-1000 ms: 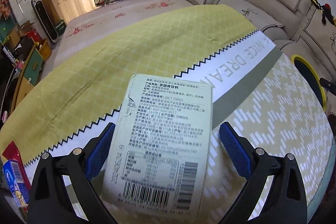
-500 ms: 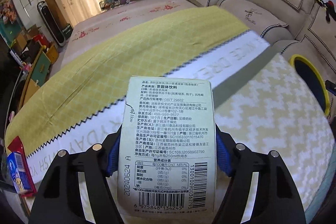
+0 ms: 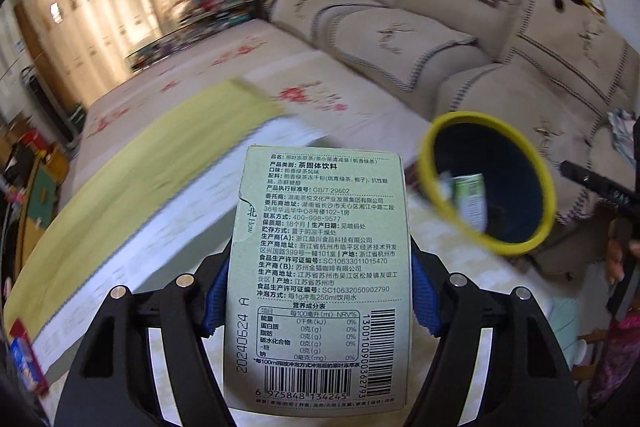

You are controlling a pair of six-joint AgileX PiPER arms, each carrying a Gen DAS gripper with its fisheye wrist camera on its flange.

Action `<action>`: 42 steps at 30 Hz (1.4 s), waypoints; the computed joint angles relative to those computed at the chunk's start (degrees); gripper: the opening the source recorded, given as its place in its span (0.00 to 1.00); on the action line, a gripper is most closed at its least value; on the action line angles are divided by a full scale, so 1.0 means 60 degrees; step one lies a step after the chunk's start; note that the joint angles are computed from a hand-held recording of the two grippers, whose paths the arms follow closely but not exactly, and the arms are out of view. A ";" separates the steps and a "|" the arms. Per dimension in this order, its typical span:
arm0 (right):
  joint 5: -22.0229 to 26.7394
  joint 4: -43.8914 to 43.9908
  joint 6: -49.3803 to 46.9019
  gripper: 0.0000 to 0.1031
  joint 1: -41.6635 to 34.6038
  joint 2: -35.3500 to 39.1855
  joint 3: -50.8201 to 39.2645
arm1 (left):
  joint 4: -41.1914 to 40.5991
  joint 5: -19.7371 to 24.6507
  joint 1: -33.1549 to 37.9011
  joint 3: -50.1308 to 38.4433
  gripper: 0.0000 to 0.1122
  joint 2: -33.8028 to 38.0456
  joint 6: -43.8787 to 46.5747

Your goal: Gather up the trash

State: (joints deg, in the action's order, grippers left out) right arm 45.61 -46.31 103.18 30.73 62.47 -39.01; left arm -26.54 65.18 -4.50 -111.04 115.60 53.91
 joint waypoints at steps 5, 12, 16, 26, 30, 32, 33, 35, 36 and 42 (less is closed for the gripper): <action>0.1193 -0.0111 0.0378 0.68 0.0701 -0.0914 0.0377 | 0.0164 -0.0520 -0.1851 0.1180 0.63 -0.0644 -0.0630; 0.2458 -0.0071 0.0950 0.69 0.1527 -0.1869 0.0843 | 0.0805 -0.0604 -0.4133 0.0608 0.64 0.0135 -0.2268; 0.2913 -0.0078 0.1365 0.70 0.2051 -0.2140 0.1024 | 0.1207 -0.0442 -0.5013 -0.0662 0.64 0.1255 -0.3412; 0.3780 -0.0305 0.1988 0.70 0.3412 -0.2132 0.0747 | 0.0604 -0.1550 -0.4505 0.0340 0.76 0.0769 -0.3444; 0.3776 -0.0415 0.2035 0.71 0.3751 -0.1734 0.0430 | -0.0805 -0.2810 -0.3388 0.3120 0.87 -0.1679 -0.1842; 0.3606 -0.0429 0.1835 0.72 0.3848 -0.1386 0.0135 | -0.1644 -0.3316 -0.2611 0.4479 0.87 -0.3002 -0.0857; 0.3565 -0.0439 0.1756 0.73 0.3911 -0.1217 0.0000 | -0.1986 -0.3454 -0.2177 0.5043 0.87 -0.3579 -0.0455; 0.3463 -0.0466 0.1494 0.75 0.4105 -0.0665 -0.0445 | -0.2497 -0.3527 -0.1137 0.6031 0.87 -0.4642 0.0148; 0.3421 -0.0507 0.1415 0.76 0.4233 -0.0433 -0.0621 | -0.2642 -0.3446 -0.0669 0.6277 0.87 -0.4938 0.0345; 0.3264 -0.0683 0.0608 0.81 0.4956 0.1250 -0.2222 | -0.4198 -0.2340 0.3477 0.7765 0.87 -0.6318 0.2209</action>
State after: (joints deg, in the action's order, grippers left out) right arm 65.20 -50.41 106.83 60.47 69.97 -52.34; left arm -51.73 51.14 16.37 -64.45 77.70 67.17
